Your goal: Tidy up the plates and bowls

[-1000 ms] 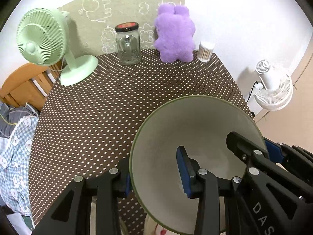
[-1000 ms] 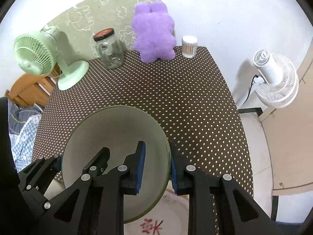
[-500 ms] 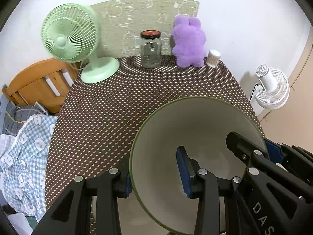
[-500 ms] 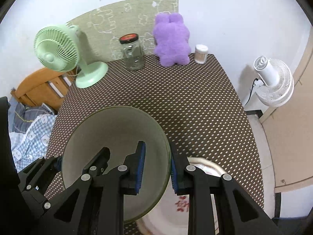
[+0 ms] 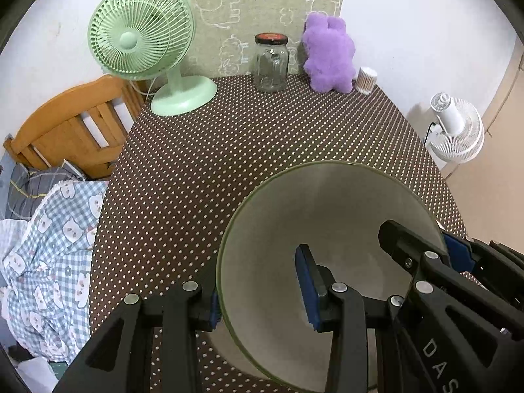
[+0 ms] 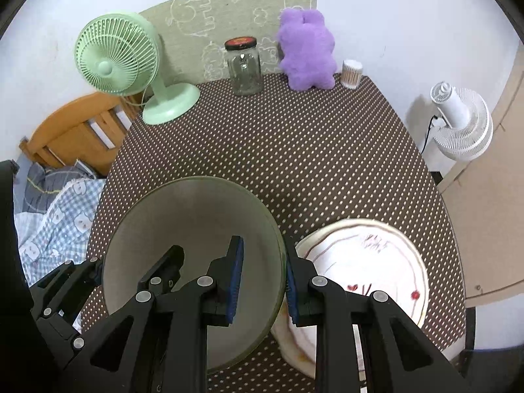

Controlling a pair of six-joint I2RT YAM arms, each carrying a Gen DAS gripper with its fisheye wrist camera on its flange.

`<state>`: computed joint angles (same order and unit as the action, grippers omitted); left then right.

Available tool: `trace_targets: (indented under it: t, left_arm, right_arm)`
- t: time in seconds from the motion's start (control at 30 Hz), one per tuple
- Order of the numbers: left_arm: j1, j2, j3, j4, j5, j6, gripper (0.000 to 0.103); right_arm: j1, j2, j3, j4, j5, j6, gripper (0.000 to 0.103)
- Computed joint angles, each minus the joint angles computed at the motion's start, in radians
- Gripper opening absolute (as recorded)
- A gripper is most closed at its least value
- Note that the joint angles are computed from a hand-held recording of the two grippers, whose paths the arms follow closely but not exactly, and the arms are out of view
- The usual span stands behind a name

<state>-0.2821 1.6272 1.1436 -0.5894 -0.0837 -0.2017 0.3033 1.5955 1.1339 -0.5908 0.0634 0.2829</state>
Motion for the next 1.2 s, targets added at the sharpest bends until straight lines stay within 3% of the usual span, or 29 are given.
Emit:
trace_targets:
  t: [1.03,1.2]
  left_arm:
    - [0.13,0.064,-0.09,0.049,0.135,0.1,0.038]
    - [0.115,0.064,-0.097,0.068,0.115,0.107,0.038]
  right_arm:
    - [0.124,0.133,-0.009,0.019,0.069,0.122,0.026]
    - [0.124,0.129,-0.018,0.02,0.093,0.121,0.026]
